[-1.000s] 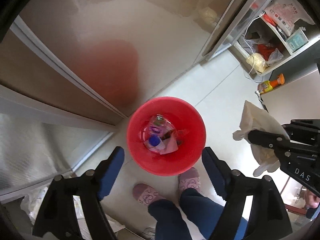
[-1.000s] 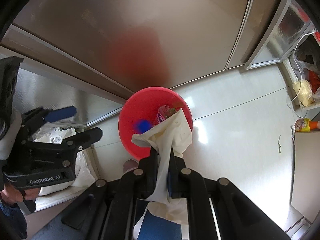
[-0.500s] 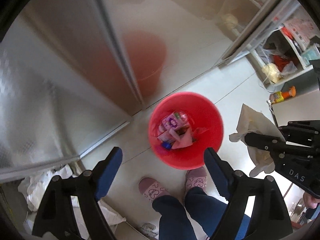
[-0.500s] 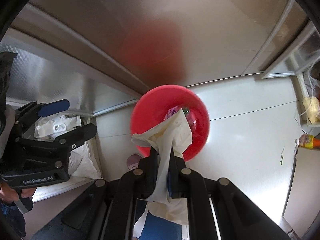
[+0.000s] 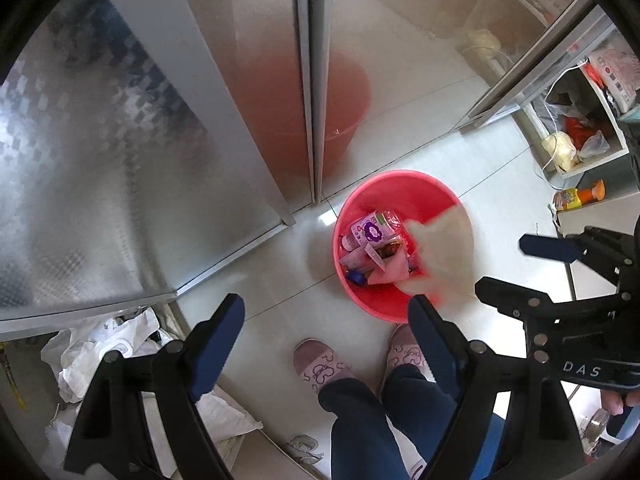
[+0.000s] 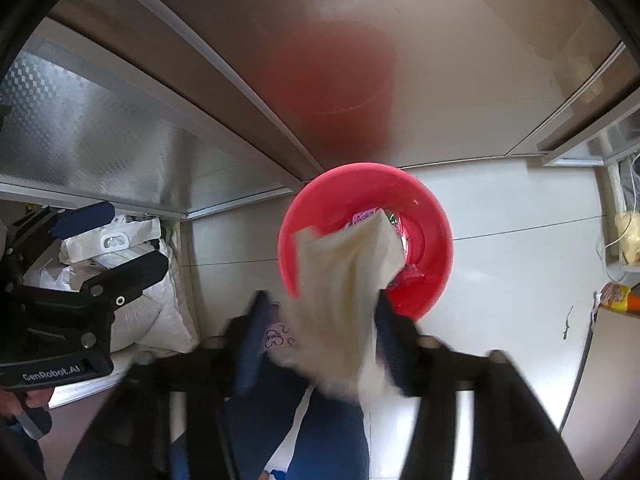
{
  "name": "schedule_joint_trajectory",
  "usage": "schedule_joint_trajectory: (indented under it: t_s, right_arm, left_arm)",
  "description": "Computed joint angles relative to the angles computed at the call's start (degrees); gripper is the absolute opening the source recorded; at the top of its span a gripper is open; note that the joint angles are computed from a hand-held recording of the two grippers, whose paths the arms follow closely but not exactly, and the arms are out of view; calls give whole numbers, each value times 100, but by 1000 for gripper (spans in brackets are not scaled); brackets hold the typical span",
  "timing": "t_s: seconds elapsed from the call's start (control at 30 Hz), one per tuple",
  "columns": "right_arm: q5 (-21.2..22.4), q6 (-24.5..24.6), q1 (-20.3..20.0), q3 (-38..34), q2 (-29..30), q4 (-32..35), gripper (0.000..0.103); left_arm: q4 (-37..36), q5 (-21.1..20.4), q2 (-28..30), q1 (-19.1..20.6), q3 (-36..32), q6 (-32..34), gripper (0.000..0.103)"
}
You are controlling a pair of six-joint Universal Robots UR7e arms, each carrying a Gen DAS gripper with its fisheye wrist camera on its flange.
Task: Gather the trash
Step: 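Lower the lid and cloth into the red bucket with both tools, then open the left tool to drop the lid while the right tool releases the cloth, then raise both tools back up to the counter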
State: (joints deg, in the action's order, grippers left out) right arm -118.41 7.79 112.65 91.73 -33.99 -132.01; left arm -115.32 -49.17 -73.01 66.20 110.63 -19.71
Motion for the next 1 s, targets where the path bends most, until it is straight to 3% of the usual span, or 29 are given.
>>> schedule_joint_trajectory:
  t_s: [0.13, 0.33, 0.5, 0.77, 1.0]
  right_arm:
    - [-168, 193, 146, 59, -114, 49, 83]
    - [-403, 706, 497, -76, -484, 722, 95]
    - [-656, 890, 966, -382, -805, 1208, 99]
    - [-754, 1158, 1641, -1401, -964, 2135, 102]
    - [-742, 887, 1954, -2358, -680, 2447, 102]
  left_arm:
    - [198, -36, -161, -118, -20, -87, 83]
    - [901, -100, -508, -567, -251, -358, 83]
    - [1848, -222, -856, -1087, -744, -760, 83]
    - [3433, 136, -1093, -1981, -1876, -1805, 84]
    - [4187, 531, -1113, -2386, -2685, -2332, 84]
